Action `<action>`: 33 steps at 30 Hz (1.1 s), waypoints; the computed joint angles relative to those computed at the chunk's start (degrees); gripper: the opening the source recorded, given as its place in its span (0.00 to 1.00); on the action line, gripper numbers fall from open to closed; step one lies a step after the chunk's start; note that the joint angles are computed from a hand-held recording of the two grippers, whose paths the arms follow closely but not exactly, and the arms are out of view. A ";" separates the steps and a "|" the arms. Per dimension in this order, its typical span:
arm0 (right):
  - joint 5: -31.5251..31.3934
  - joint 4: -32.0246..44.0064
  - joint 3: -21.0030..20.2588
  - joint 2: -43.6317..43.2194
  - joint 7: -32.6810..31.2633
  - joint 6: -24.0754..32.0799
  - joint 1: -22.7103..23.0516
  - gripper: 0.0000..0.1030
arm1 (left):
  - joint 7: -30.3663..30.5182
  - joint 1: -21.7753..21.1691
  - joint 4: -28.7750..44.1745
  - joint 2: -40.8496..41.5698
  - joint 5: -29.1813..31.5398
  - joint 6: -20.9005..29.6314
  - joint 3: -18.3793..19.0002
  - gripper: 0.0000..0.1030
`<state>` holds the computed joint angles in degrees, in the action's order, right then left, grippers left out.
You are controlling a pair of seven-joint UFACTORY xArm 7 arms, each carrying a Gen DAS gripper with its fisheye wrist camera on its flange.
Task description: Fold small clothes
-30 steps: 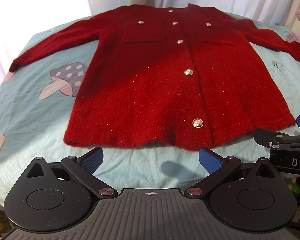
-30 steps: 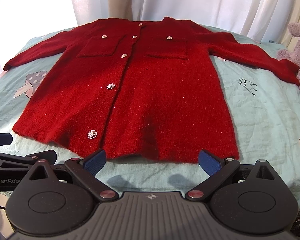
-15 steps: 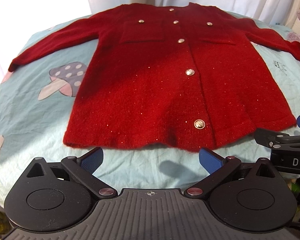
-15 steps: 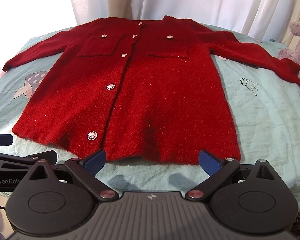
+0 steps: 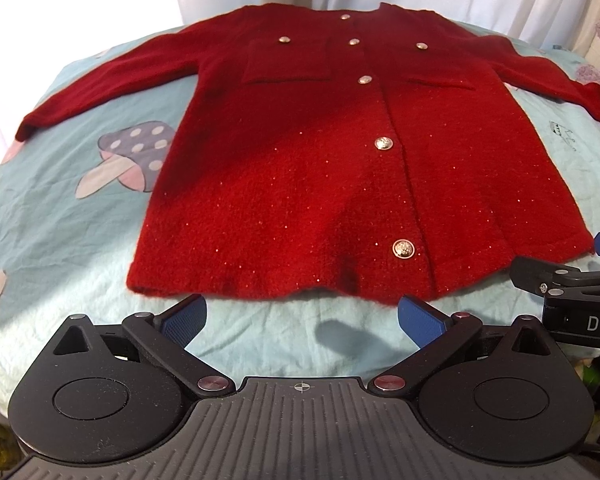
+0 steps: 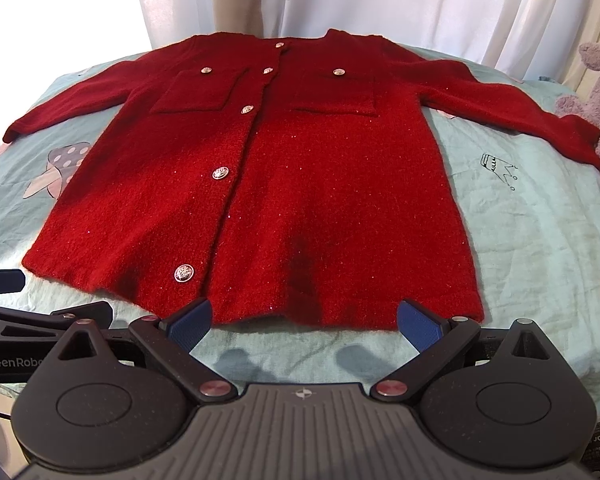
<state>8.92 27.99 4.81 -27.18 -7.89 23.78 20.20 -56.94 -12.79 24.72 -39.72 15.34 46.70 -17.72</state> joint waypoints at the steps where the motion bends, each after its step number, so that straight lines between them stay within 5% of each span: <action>1: 0.14 0.09 -0.15 0.15 -0.17 0.01 0.17 0.96 | -0.03 0.00 0.02 0.06 0.00 0.00 0.00 1.00; 33: 3.17 1.63 -1.24 3.11 -3.14 1.11 -0.40 0.96 | 0.05 0.27 1.69 3.94 -0.52 -0.32 1.29 1.00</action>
<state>12.09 29.62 3.56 -24.07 -11.02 24.89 19.80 -56.89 -12.52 26.41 -35.78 14.82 46.38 -16.43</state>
